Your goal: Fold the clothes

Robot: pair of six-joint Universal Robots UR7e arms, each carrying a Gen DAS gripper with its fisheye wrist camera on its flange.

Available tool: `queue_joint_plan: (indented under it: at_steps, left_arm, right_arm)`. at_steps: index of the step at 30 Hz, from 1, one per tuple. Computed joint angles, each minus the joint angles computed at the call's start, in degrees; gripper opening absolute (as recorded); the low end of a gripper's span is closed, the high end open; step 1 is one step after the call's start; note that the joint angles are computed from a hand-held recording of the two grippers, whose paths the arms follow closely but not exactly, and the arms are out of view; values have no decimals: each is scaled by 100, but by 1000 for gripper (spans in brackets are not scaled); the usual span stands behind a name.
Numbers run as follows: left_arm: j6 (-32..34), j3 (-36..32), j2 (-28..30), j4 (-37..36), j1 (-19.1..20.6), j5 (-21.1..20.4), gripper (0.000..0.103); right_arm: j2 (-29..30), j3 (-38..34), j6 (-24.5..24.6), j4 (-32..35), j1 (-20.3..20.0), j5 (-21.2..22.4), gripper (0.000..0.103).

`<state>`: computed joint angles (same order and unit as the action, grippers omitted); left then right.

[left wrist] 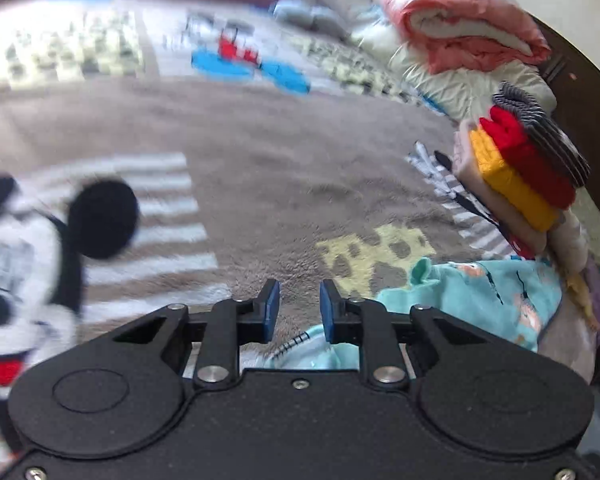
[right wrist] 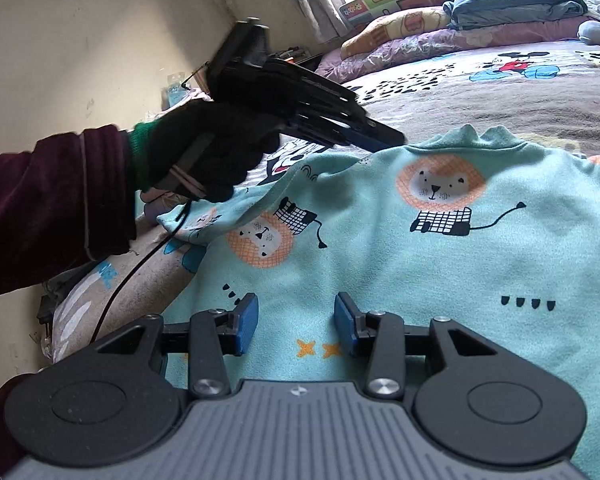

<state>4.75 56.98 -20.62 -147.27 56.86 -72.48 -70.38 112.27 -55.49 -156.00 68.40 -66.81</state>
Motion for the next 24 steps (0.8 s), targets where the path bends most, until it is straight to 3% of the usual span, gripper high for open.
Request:
queue_joint_plan:
  at_steps: [3,6,8,9,10,12,13,19,24]
  left_arm:
    - [483,925,-525,-626,-175,-173,18]
    - [831,1252,-612,-619,-217,-405,19]
    - [920,1239,-466,-540,-284,111,19]
    - [767,1185,-335,-673,-270,567,4]
    - [686,1129,-210,-830,-184,782,3]
    - [237,1514,-375,-1614,-174,493,3]
    - [314,1712,-486,-1813,-213,391,3]
    - [831,2226,-931,-1881,-180,474,4]
    - [970,2074,-1007,-1531,-10,51,6]
  right_arm:
    - [-25,9,-3,10,6,-10,46]
    - [-34,0,-4,38,11,-17,46]
    - [-27,4,-23,13,19,-34,46]
    - [-23,-1,-26,12,20,-37,46]
    - [-20,-5,-26,14,21,-37,46]
    - [-21,-11,-9,25,19,-25,46]
    - [-26,-16,5,37,16,-16,46]
    - [-192,-40,163,189,25,76,46]
    - [-25,-146,229,-1007,460,-89,46]
